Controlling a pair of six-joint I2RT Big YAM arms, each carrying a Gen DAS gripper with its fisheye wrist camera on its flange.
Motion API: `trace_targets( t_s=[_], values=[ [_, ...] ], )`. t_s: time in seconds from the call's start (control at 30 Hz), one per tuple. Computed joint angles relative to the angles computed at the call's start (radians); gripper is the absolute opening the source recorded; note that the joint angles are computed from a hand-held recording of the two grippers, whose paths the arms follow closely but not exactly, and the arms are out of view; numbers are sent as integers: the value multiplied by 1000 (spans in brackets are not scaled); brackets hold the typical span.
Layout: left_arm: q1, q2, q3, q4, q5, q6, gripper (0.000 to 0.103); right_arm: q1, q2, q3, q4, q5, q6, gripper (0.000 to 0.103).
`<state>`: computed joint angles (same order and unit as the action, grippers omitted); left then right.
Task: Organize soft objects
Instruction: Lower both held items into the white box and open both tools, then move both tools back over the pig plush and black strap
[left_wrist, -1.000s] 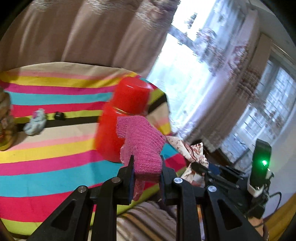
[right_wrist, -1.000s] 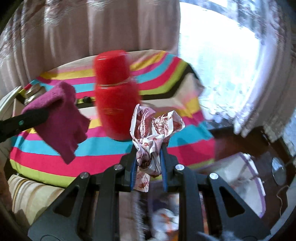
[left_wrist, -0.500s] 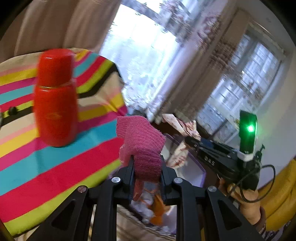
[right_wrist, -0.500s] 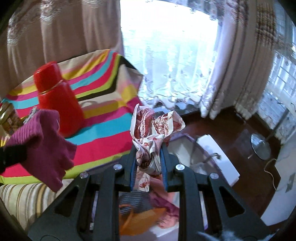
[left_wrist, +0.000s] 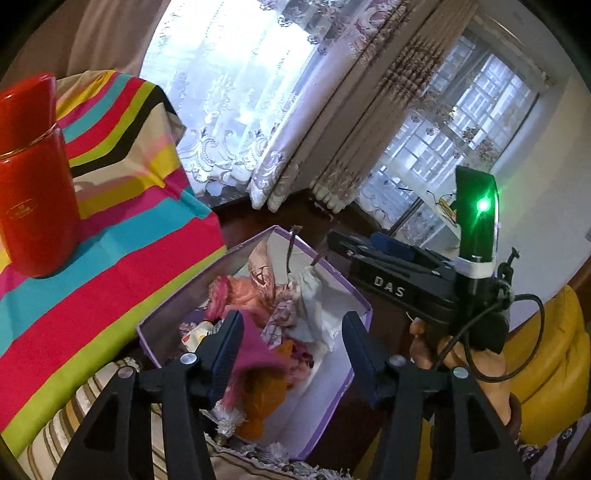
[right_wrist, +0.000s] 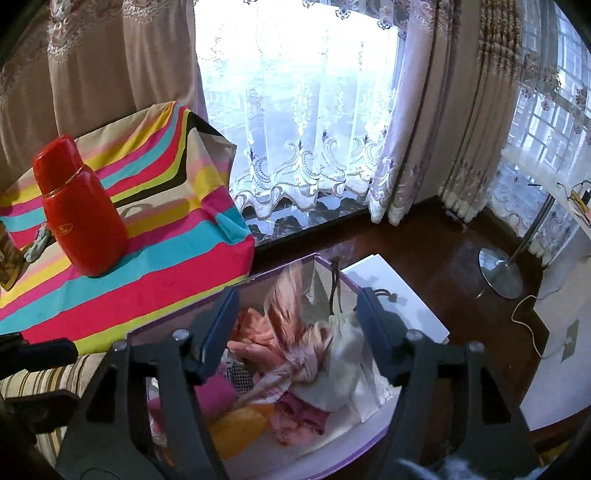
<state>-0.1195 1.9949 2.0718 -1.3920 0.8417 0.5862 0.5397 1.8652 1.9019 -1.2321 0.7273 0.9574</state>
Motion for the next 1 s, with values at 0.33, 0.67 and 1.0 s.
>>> trace_targets(
  t_s=[0.33,0.67,1.0],
  values=[
    [40,3,16,60,-10,-66,57,19,29,45,12,-16,-57,70],
    [101,38,85,107,-19,-123,57,53,104,180,-8,-26,-143,70],
    [189,143,241,105,-77,-191,57,86,262,430,-34,-110,-269,70]
  ],
)
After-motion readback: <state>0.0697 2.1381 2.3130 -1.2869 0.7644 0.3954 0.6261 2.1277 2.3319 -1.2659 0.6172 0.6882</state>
